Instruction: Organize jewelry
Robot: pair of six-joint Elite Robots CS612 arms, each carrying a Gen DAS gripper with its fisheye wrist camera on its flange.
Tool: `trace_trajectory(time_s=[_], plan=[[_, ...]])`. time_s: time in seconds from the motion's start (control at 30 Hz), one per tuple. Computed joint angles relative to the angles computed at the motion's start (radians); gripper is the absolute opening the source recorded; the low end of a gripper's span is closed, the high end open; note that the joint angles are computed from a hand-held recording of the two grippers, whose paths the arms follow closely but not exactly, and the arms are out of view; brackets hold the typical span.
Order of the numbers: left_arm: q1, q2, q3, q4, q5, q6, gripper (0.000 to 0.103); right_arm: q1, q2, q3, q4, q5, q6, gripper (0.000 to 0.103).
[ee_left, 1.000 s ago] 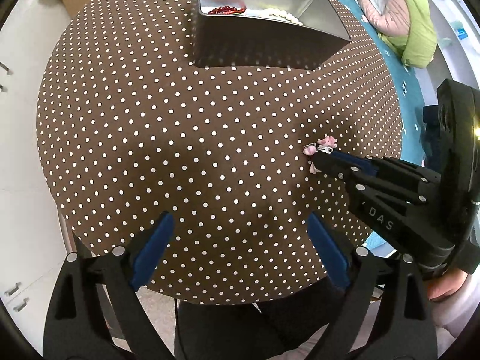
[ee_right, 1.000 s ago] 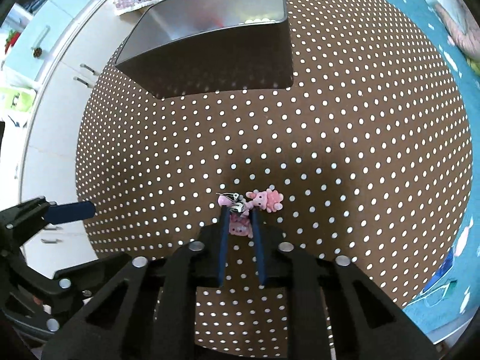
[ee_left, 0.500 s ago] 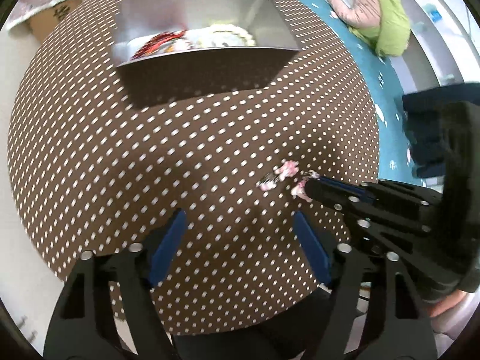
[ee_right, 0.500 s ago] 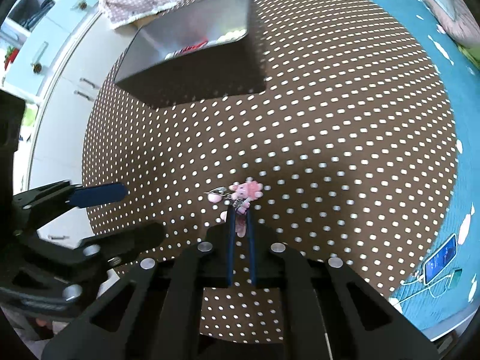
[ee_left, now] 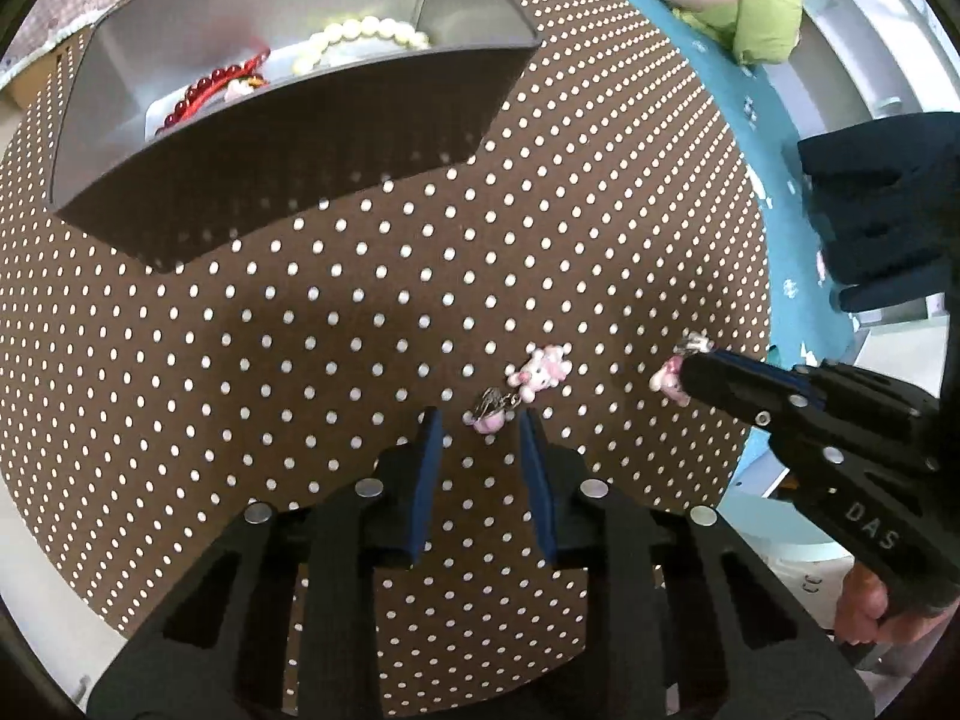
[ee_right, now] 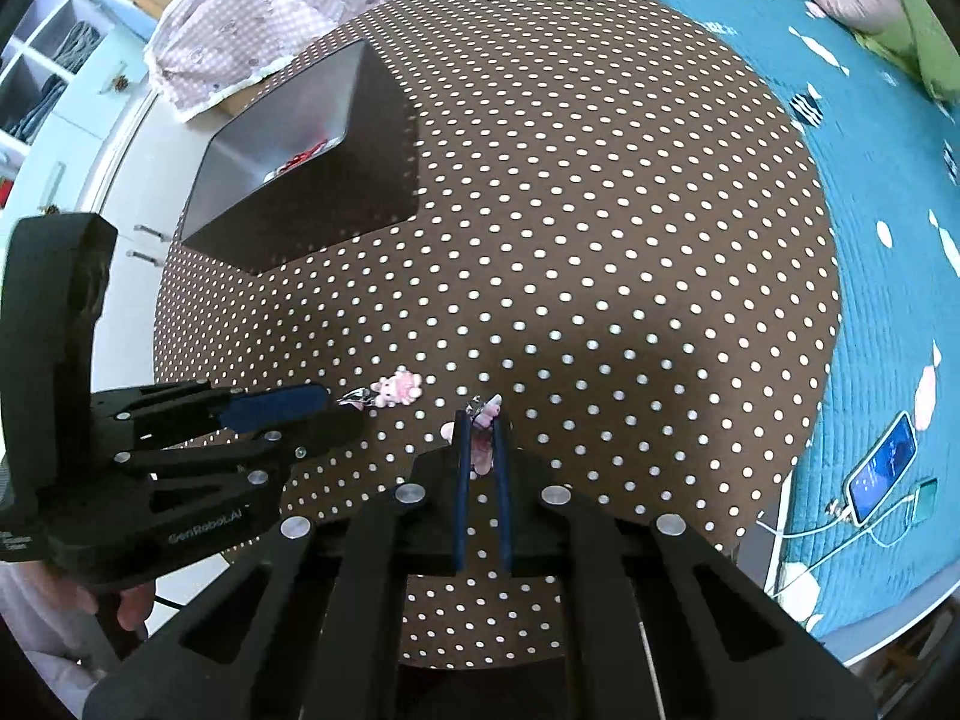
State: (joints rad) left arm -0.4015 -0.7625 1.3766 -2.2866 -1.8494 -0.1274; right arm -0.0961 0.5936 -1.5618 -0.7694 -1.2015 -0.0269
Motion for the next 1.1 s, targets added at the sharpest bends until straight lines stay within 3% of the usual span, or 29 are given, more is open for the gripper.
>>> trace_trajectory(time_s=[0.1,0.53,0.73,1.1], plan=[[-0.002,0.006,-0.009,0.012,0.012,0.008,0.014,-0.009,0.001,-0.006,0.014,0.003,0.003,0.006],[-0.008,-0.009,0.007,-0.012,0.005,0.008,0.013,-0.006,-0.015,0.020,-0.012,0.010,0.002,0.006],[0.002,-0.031,0.023,-0.067,0.010,-0.016,0.013,-0.002,-0.035,0.048,-0.055,0.020,-0.014,0.006],[0.044,-0.085,0.045,-0.199,0.056,-0.080,0.013,0.028,-0.095,0.142,-0.142,0.069,-0.126,0.006]])
